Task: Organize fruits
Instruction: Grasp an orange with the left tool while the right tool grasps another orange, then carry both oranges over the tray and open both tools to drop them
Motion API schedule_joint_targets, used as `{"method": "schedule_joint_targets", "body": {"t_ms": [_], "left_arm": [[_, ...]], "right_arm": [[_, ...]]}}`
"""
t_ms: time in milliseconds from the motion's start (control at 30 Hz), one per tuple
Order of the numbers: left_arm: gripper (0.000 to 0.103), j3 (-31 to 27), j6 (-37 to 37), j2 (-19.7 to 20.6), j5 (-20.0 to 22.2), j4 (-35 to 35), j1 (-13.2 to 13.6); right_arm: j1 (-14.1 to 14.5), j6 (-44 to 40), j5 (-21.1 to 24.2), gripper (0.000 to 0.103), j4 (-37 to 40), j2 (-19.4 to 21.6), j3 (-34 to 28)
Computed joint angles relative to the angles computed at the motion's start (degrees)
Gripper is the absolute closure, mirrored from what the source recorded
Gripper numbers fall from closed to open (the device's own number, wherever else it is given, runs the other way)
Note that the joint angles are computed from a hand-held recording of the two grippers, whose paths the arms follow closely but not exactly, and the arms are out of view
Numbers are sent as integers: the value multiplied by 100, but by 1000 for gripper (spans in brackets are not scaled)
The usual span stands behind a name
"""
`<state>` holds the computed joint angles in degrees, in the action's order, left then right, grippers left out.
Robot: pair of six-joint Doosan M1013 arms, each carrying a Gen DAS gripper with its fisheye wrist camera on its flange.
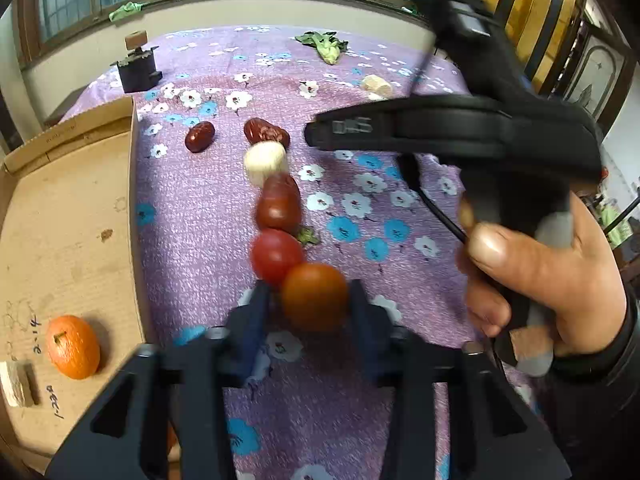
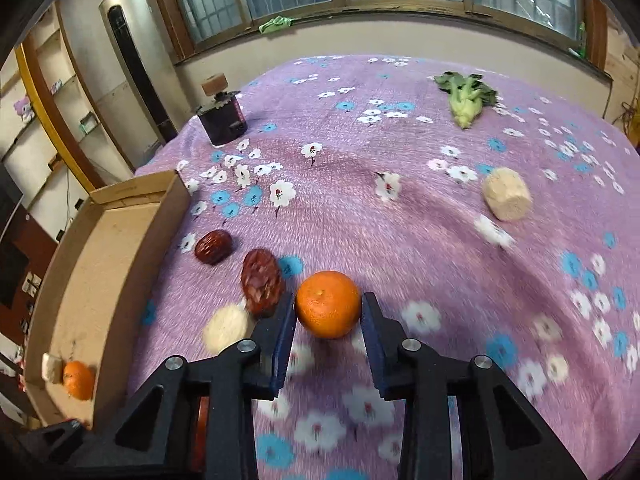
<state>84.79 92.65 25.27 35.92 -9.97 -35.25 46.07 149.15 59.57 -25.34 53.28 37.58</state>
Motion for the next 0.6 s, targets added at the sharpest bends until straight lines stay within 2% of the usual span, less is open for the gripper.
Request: {"method": "schedule_joint_targets", "body": {"t_ms": [267, 600], "left_arm": [[74, 188, 96, -230, -252, -75, -1], [75, 396, 103, -451, -498, -101, 58]], "right_arm": [[237, 978, -614, 70, -533, -678, 1077], [488, 1619, -801, 70, -978, -1051, 1584]]}}
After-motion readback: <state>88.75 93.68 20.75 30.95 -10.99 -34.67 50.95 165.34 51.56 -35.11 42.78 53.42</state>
